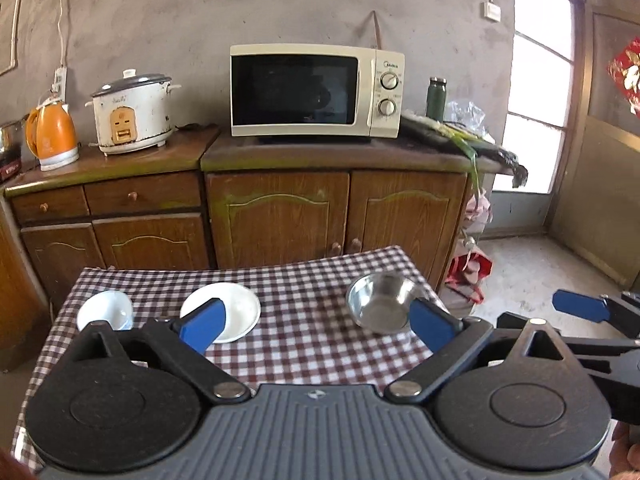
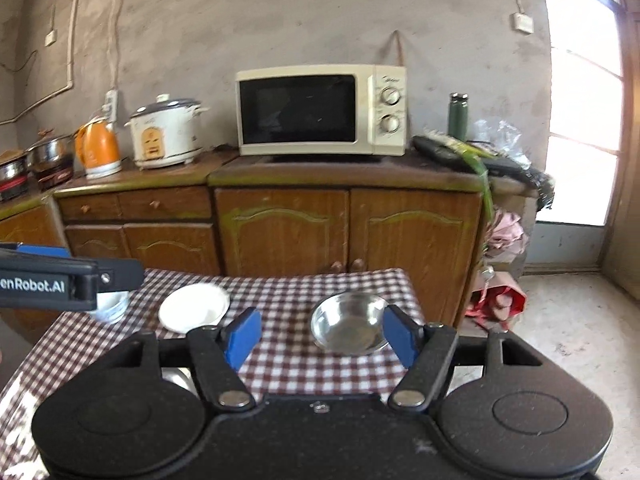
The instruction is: Organize plates and bowls
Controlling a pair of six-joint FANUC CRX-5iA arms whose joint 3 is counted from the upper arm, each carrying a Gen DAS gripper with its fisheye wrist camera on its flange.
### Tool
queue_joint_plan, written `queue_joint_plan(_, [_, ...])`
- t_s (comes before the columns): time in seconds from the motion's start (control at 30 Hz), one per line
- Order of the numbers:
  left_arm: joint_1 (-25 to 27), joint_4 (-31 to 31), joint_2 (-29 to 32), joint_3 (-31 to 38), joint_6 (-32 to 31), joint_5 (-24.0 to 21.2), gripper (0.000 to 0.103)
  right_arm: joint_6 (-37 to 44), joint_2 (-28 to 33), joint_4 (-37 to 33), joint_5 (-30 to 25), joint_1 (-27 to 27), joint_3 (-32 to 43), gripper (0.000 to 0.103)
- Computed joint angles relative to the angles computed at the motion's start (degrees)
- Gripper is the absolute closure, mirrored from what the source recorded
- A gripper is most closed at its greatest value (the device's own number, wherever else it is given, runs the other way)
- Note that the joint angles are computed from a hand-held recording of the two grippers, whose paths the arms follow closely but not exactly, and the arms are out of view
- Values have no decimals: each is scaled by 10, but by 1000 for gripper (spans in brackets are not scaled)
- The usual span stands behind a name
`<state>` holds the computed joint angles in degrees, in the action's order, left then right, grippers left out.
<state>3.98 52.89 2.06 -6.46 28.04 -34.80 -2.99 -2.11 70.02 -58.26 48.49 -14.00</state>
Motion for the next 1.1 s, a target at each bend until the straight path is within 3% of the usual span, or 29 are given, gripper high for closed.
queue_joint_plan(0.07, [-7,-7,11,20,17,2,2,12,2,1,-2,-10,10,22])
queue_joint_plan(0.17, [-26,-1,22,28,8,41,0,25,8,10,-6,-25,25,22])
queue_joint_plan(0.23, [-31,-30,34,46,33,49,0,16,11,17,-2,-37,29,22])
queue_joint_plan(0.47, [-41,-99,68,85,97,59,0,-17,25,20,18,-71,31,22])
queue_joint_plan(1.1, [-75,-166,138,136,136,65,0,-55,51,7,59,-138,-8,22])
